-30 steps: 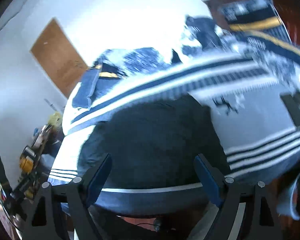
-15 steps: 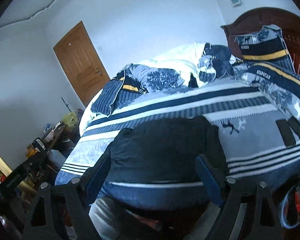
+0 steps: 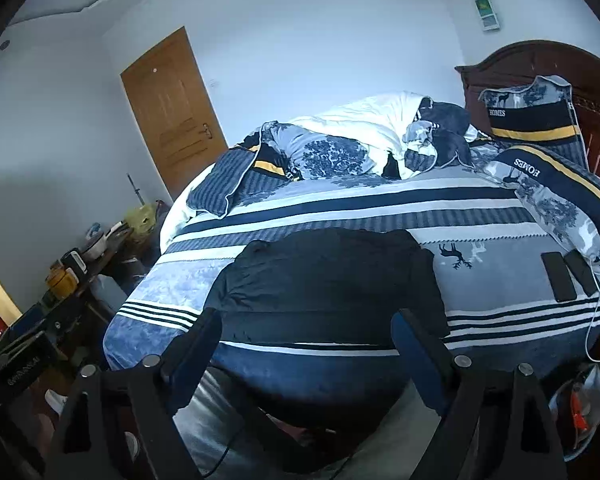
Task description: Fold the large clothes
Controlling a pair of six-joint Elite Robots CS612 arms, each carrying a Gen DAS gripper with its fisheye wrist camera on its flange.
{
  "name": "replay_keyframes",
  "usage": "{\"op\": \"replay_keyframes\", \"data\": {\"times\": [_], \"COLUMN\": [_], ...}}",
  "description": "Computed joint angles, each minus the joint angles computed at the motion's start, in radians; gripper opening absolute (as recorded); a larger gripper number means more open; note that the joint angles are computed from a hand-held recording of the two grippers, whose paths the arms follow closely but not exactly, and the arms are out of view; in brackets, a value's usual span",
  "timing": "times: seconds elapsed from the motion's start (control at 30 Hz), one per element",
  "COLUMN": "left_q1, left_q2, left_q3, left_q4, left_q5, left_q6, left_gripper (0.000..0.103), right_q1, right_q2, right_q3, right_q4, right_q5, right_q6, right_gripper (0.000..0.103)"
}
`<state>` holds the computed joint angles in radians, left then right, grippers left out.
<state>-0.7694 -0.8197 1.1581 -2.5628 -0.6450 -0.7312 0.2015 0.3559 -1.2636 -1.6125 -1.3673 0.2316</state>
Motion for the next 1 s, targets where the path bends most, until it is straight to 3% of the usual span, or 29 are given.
{"op": "replay_keyframes", "data": {"times": [0.17,1.0], "left_q1": [-0.002,-0.005], "left_q2": [-0.003,-0.001], "left_q3": [0.002,-0.004], "left_q4": [-0.007,-0.005], "left_q5": [-0.028,-0.021], "left_q6": [0.014,0.052], "left_gripper": [0.100,0.100], "right_q1": [0.004,0.003], "right_q2": [-0.002,-0.001], "right_q3": [0.003,0.000], "right_q4": [0.016,0.028], "right_q5": [-0.003,0.003], "right_q6": [-0.046,-0.039], "right_gripper": [0.089,0.089]}}
